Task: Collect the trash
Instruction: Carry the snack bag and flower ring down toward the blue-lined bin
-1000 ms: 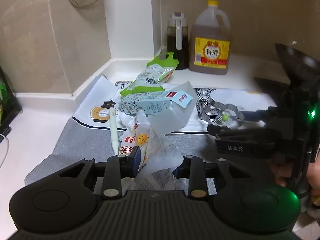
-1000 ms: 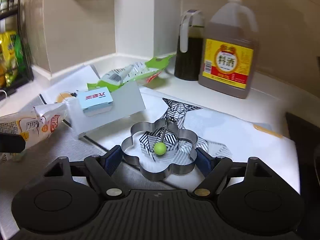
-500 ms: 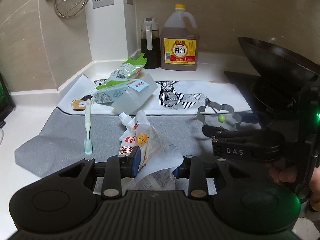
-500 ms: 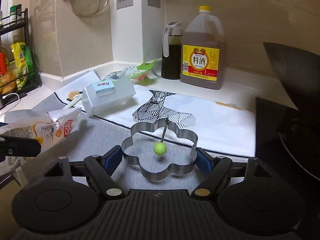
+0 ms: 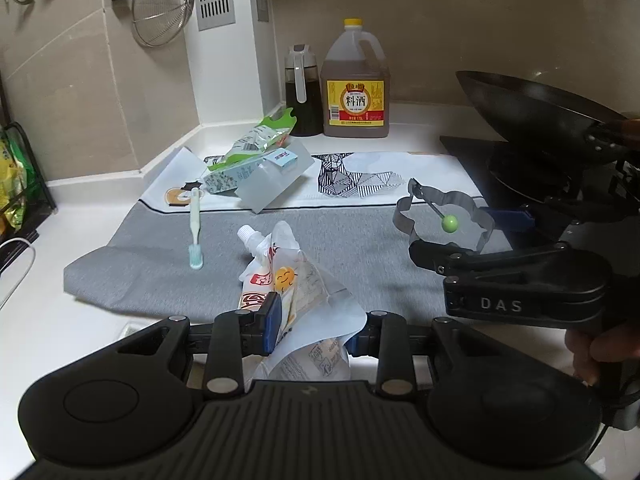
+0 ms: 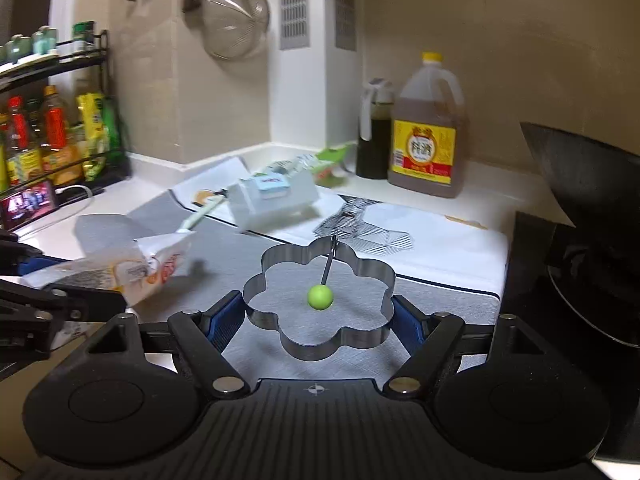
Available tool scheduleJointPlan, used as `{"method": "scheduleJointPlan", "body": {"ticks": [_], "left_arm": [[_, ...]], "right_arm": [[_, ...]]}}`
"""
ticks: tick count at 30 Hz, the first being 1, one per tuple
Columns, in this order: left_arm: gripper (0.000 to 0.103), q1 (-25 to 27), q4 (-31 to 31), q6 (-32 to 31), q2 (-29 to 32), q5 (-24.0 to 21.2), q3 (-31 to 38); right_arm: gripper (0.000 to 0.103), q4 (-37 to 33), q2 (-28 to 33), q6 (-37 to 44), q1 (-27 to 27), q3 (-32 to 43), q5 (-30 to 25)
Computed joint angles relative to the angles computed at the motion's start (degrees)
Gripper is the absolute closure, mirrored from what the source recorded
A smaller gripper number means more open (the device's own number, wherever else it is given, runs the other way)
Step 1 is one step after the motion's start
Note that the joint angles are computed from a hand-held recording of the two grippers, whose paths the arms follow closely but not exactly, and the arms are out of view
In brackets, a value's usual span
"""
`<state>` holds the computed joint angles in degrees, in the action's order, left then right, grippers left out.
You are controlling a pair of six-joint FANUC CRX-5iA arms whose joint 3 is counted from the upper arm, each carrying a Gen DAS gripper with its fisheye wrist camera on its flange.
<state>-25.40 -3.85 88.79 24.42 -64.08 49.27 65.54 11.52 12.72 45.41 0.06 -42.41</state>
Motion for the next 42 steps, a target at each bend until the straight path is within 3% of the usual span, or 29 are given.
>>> {"method": "scheduleJointPlan", "body": {"ticks": [18,32,38,42], "left_arm": [[0.068,-0.1,-6.2,5.7,-18.3,3.5,-23.3],[0.068,-0.9,-13.0,15.8,-30.4,-2.2,-37.0],[0.068,-1.1,-13.4,17.5,-31.8,-3.4,-39.4],[0.068,0.2,-10.1,16.4,-32.0,-2.8,-40.8]], "right_arm": [[0.023,1.2,-6.6,2.6,9.0,-8.1,2.6],[0.023,-13.9,-5.6,15.3,16.6,-6.7,2.5],[0.023,-16.4,-4.1,19.4,17.9,-5.3,0.5],[0.023,-18.0,-3.4,21.5,18.4,-4.3,-0.8]]}}
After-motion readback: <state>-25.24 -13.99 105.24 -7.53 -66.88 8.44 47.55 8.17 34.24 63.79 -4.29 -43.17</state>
